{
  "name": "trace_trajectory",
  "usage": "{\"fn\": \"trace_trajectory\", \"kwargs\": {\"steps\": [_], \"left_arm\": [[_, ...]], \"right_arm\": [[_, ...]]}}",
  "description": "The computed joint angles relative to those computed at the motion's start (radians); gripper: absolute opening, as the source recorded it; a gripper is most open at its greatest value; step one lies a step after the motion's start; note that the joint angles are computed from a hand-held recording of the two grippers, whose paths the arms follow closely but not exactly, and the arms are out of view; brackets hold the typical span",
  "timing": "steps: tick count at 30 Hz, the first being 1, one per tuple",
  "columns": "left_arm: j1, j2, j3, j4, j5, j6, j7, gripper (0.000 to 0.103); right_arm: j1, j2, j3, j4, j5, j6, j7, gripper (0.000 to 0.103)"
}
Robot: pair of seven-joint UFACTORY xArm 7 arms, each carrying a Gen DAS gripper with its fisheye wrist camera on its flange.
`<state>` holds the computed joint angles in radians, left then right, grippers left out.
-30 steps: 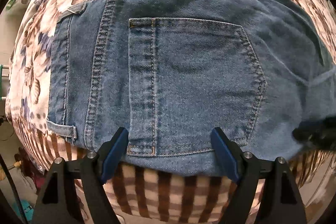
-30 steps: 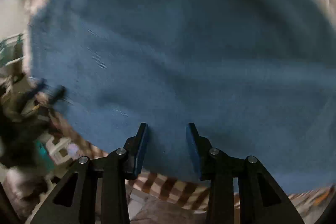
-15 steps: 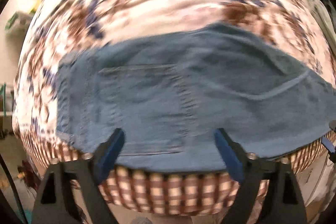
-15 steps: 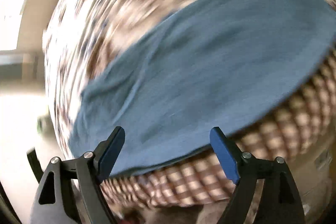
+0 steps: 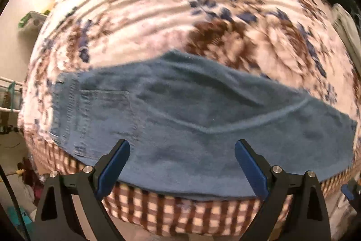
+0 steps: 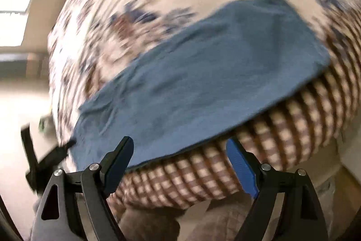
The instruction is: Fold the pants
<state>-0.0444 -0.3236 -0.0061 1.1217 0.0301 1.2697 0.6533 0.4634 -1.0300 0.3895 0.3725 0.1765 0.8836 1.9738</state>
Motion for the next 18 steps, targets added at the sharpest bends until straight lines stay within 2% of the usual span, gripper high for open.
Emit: {"fn": "trace_trajectory", "kwargs": {"steps": [4,7,9,12,15,17,18], "left_arm": [[0.022,0.113,-0.006,0.068,0.044,-0.079,-0.069,0.095],[0.033,0.252,-0.004,0.16,0.062,-0.084,-0.133,0.095],[0.037,0.345,0.0,0.222,0.064,-0.083,-0.165,0.095],[0.036,0.439,0.001,0.281,0.066,-0.099,-0.173,0.095],[0.033,0.513,0.0,0.324,0.07,-0.117,-0.158,0.095],[0.034,0.554,0.0,0.35,0.066,-0.125,-0.143,0.095],[0.034,0.569,0.0,0.359,0.067,-0.133,-0.136,0.095]], "right_arm": [[-0.018,0.274,-0.148,0.083,-0.011,-0.244,-0.272,0.086],[-0.021,0.502,-0.253,0.196,0.018,-0.36,-0.496,0.086],[-0.013,0.7,-0.326,0.336,0.059,-0.385,-0.691,0.086],[-0.029,0.968,-0.381,0.578,0.122,-0.318,-0.942,0.086],[-0.094,1.205,-0.369,0.831,0.204,-0.184,-1.189,0.084],[-0.137,1.331,-0.342,0.986,0.19,-0.087,-1.266,0.083],[-0.154,1.384,-0.329,1.054,0.174,-0.046,-1.291,0.076]]}}
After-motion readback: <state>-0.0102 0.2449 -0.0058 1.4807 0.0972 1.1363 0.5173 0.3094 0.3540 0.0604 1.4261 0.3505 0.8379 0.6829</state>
